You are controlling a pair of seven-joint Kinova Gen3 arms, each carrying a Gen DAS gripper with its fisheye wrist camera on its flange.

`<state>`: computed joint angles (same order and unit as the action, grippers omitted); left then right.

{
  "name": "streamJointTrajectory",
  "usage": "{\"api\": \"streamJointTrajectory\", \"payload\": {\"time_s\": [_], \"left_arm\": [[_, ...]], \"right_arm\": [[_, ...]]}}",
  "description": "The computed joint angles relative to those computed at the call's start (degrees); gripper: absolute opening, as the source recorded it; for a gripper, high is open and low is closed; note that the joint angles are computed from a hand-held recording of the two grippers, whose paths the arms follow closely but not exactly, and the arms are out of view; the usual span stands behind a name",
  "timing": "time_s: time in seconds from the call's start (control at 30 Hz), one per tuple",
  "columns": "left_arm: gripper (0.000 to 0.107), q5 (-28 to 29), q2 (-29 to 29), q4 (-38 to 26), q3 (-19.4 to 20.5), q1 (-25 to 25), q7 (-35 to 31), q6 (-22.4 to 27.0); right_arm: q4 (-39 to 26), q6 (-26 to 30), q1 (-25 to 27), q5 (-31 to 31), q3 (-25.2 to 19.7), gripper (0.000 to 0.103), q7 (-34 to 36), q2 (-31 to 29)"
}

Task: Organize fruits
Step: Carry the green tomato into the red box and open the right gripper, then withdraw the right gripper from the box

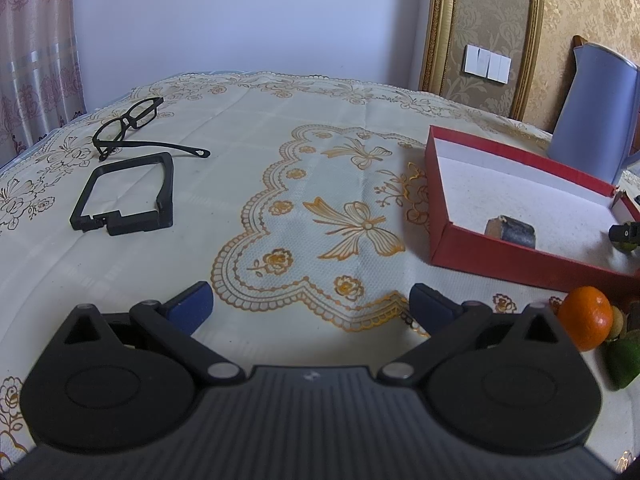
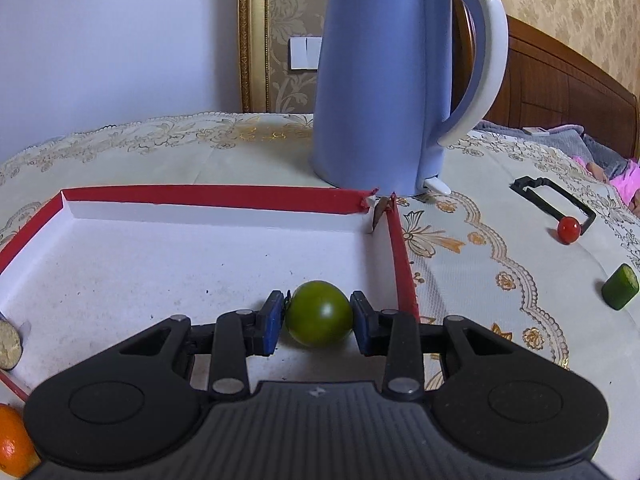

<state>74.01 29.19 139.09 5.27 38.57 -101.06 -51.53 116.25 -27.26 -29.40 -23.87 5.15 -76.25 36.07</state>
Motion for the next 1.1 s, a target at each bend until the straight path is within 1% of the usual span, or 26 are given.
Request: {"api": "streamJointTrajectory", "payload": {"time_s": [0.03, 0.1, 0.17, 0.2, 0.23, 0.27, 0.4, 0.53, 0.6, 0.63, 0.67, 0.73, 0.77, 0.8, 0.83, 0.87, 0.9, 0.93, 0.97, 1.0, 1.03, 1.07, 1.1], "left_arm": [[0.103, 0.0, 0.0, 0.0, 0.0, 0.0, 0.0, 0.0], [0.103, 0.0, 0.0, 0.0, 0.0, 0.0, 0.0, 0.0], [0.103, 0.2, 0.0, -0.1, 0.0, 0.0, -0.1, 0.0], [0.103, 0.0, 0.0, 0.0, 0.0, 0.0, 0.1, 0.0], [0.103, 0.1, 0.0, 0.0, 0.0, 0.0, 0.0, 0.0], [0.103, 0.1, 0.0, 0.0, 0.0, 0.0, 0.0, 0.0], [0.103, 0.0, 0.0, 0.1, 0.0, 0.0, 0.1, 0.0], [0.103, 0.0, 0.0, 0.0, 0.0, -0.1, 0.1, 0.0], [0.103, 0.2, 0.0, 0.0, 0.0, 0.0, 0.0, -0.1], [0.103, 0.3, 0.1, 0.0, 0.0, 0.0, 0.0, -0.1], [0.103, 0.1, 0.1, 0.1, 0.0, 0.0, 0.2, -0.2], [0.103, 0.1, 0.1, 0.1, 0.0, 0.0, 0.4, -0.3], [0.103, 0.0, 0.2, 0.2, 0.0, 0.0, 0.5, -0.3], [0.103, 0.0, 0.2, 0.2, 0.0, 0.1, 0.5, -0.3], [0.103, 0.2, 0.2, 0.1, 0.0, 0.1, 0.5, -0.4], [0.103, 0.2, 0.3, 0.2, 0.0, 0.3, 0.7, -0.6], [0.103, -0.6, 0.3, 0.6, 0.1, 0.4, 1.5, -1.0], [0.103, -1.2, 0.3, 1.0, 0.1, 0.7, 2.2, -1.5], [0.103, -1.2, 0.4, 1.2, 0.1, 1.2, 2.5, -2.0], [0.103, -0.8, 0.8, 1.3, 0.1, 2.2, 2.6, -3.2], [0.103, -0.7, 0.9, 1.4, 0.2, 2.8, 2.5, -4.0], [0.103, -0.9, 1.0, 1.6, 0.4, 3.3, 2.4, -4.5], [0.103, -0.7, 1.0, 1.6, 0.5, 3.8, 1.9, -4.7]], "right_arm": [[0.2, -0.6, -0.1, 0.3, 0.0, 0.037, 0.2, 0.1], [0.5, -1.2, -0.2, 0.3, 0.0, 0.04, 0.6, 0.3], [1.3, -1.7, 1.2, 1.7, -1.4, 0.052, -0.4, -0.3], [2.1, -2.7, 2.0, 2.5, -2.3, 0.056, -1.2, -0.6], [3.0, -4.0, 2.2, 2.9, -2.6, 0.062, -1.7, -0.9], [4.0, -5.7, 2.3, 3.0, -2.9, 0.064, -2.2, -1.1], [7.2, -9.2, 3.8, 4.6, -4.7, 0.065, -4.0, -1.9], [11.4, -12.9, 6.4, 8.1, -6.9, 0.065, -7.5, -3.4], [14.7, -16.4, 8.0, 9.8, -8.6, 0.065, -8.6, -4.4], [16.8, -18.8, 8.0, 9.5, -9.0, 0.067, -8.6, -4.9], [18.6, -21.1, 7.0, 8.3, -8.3, 0.067, -8.3, -5.1], [22.3, -25.7, 2.7, 4.9, -4.8, 0.067, -8.7, -5.0], [23.8, -28.1, 1.6, 4.3, -3.5, 0.067, -9.3, -4.4], [24.8, -29.7, 1.2, 2.8, -3.3, 0.067, -9.2, -4.1], [25.7, -30.3, 1.9, 1.6, -3.5, 0.067, -10.0, -4.1], [26.0, -30.0, 3.5, 0.6, -4.7, 0.067, -10.2, -4.3], [25.9, -28.8, 5.2, -0.8, -6.0, 0.067, -9.6, -4.7], [25.4, -26.7, 6.2, -2.3, -6.1, 0.067, -9.4, -5.0], [25.2, -25.5, 6.2, -3.7, -5.8, 0.067, -9.3, -5.1], [25.1, -25.2, 5.3, -4.9, -4.3, 0.067, -9.6, -4.5], [25.0, -24.2, 5.5, -5.2, -3.6, 0.067, -9.5, -4.2], [25.0, -23.0, 6.7, -4.6, -3.8, 0.067, -10.5, -4.4], [25.2, -22.7, 9.0, -3.0, -5.0, 0.068, -12.3, -4.8]]}}
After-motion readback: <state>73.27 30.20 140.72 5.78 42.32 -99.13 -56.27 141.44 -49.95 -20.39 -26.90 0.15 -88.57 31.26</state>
